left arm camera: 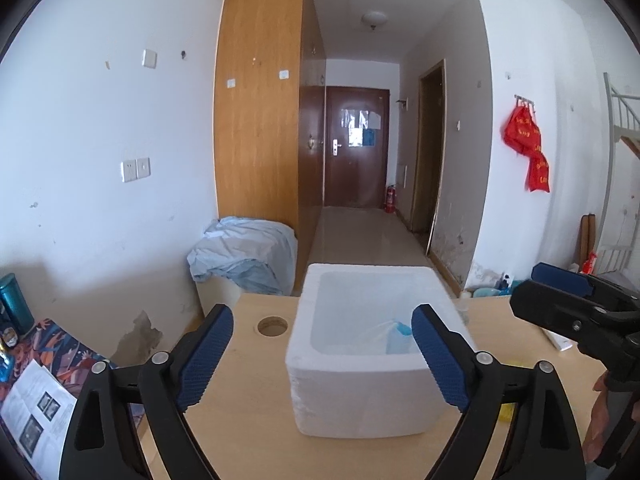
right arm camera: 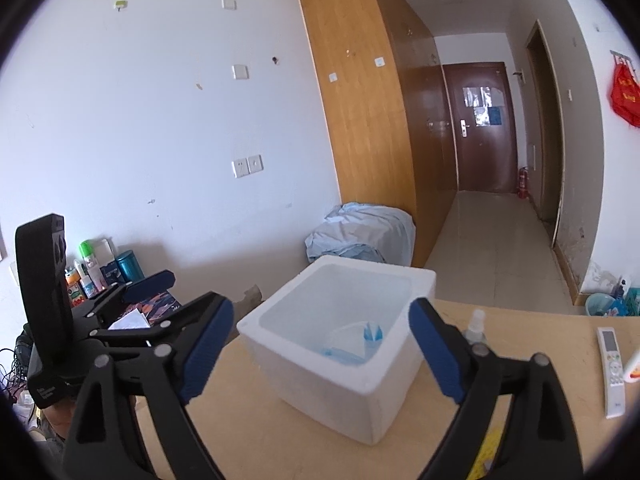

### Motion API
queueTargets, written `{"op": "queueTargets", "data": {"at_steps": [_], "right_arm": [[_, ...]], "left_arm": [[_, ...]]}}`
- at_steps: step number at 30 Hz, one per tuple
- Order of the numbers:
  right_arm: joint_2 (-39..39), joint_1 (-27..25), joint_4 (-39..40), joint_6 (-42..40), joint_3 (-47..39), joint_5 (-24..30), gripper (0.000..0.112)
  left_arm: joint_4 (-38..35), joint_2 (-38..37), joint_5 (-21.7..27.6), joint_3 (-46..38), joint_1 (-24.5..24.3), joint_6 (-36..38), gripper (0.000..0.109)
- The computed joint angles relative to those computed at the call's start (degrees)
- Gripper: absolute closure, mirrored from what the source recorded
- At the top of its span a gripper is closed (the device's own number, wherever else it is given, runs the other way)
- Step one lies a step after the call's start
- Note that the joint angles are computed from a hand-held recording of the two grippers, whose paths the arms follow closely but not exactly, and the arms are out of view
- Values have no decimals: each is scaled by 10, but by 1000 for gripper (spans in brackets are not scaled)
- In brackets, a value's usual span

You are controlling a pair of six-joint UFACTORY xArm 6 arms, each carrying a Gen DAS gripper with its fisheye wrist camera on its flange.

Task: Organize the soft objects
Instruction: 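Withdraw both open tools up from the foam box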

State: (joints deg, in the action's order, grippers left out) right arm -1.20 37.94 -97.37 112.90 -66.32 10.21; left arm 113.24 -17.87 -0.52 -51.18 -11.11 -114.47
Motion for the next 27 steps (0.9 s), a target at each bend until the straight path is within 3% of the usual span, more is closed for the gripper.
{"op": "queueTargets", "data": {"at_steps": [5, 16, 19, 27], "right_arm": [[-52, 17, -47, 55, 52, 27, 10], [-145, 59, -48, 78, 150, 91, 10], [-169, 75, -61, 98, 172, 112, 10], [-229, 103, -69, 103, 235, 173, 10]], "left_arm": [[4, -56, 25, 46, -24, -8, 6], [-57, -120, 34, 105, -75, 52, 6], [-68, -143, 59, 124, -98, 60, 6], [8, -172, 55, 136, -126, -24, 6]]}}
